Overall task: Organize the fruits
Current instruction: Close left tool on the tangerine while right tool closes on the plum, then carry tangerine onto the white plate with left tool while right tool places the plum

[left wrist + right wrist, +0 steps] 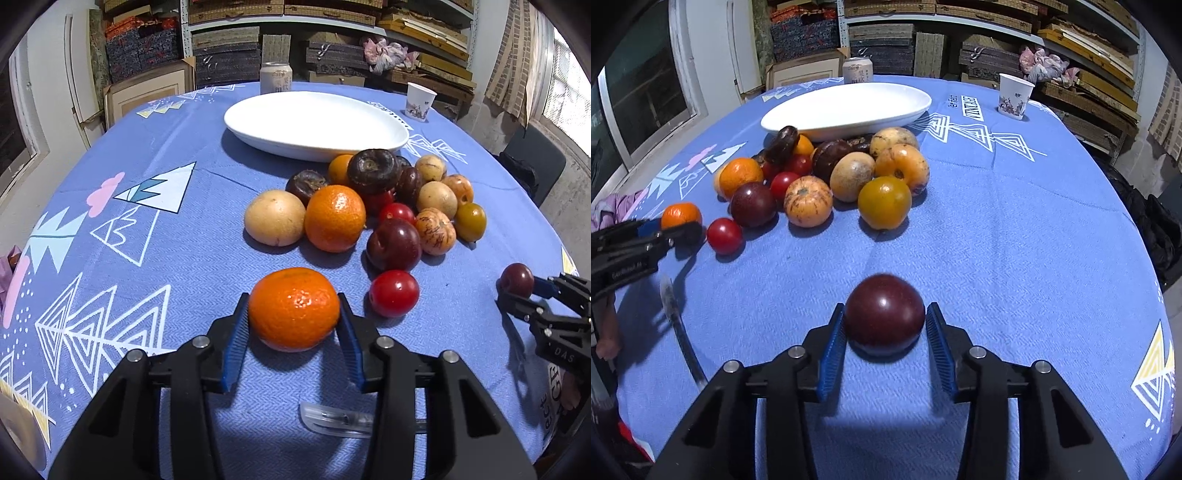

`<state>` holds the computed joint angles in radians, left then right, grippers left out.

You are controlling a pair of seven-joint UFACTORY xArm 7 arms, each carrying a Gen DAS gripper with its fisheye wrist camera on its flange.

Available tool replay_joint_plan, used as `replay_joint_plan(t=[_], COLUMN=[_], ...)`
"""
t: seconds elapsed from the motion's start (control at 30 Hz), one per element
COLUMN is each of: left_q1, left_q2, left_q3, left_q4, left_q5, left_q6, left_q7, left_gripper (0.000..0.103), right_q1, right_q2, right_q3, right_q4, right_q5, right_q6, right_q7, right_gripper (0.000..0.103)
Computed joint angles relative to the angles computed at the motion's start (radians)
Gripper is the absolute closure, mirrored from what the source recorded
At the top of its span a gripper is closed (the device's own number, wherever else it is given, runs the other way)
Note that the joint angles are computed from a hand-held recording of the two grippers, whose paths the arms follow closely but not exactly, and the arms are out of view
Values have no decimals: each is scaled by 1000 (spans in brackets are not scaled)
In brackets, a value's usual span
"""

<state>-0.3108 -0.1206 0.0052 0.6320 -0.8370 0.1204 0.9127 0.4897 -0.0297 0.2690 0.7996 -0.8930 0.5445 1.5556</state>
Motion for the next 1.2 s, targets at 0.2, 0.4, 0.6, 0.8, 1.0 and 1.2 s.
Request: replay_joint_plan(t=[0.2, 0.4, 0.6, 0.8, 1.0, 1.2], left_q1=[-4, -37, -12, 55, 68, 117], left_q2=[-2, -33, 12, 233, 493, 599], left_q3=[1, 18, 18, -50, -33, -76], left_q4=[0, -4, 166, 442, 734, 825], left_q5=[-17, -59, 22, 203, 401, 497], left_q6=[1, -36, 10, 39, 164, 219], left_q7=[19, 66, -15, -172, -398, -496], left_gripper=[59, 59, 59, 59, 59, 59], right_q1=[-13, -20, -58, -74, -116, -57], right_q2=[-20, -30, 30, 285, 476, 549], right_q3=[1, 8, -25, -111, -135, -199], right_q4=[-26, 3, 183, 484, 675, 766], right_q5=[-29, -77, -151, 2, 245, 307], right_q6=[-40, -14, -31, -87, -66, -55], right_q7=[40, 70, -70, -334, -553, -627], right_gripper=[65, 66, 66, 66, 65, 65])
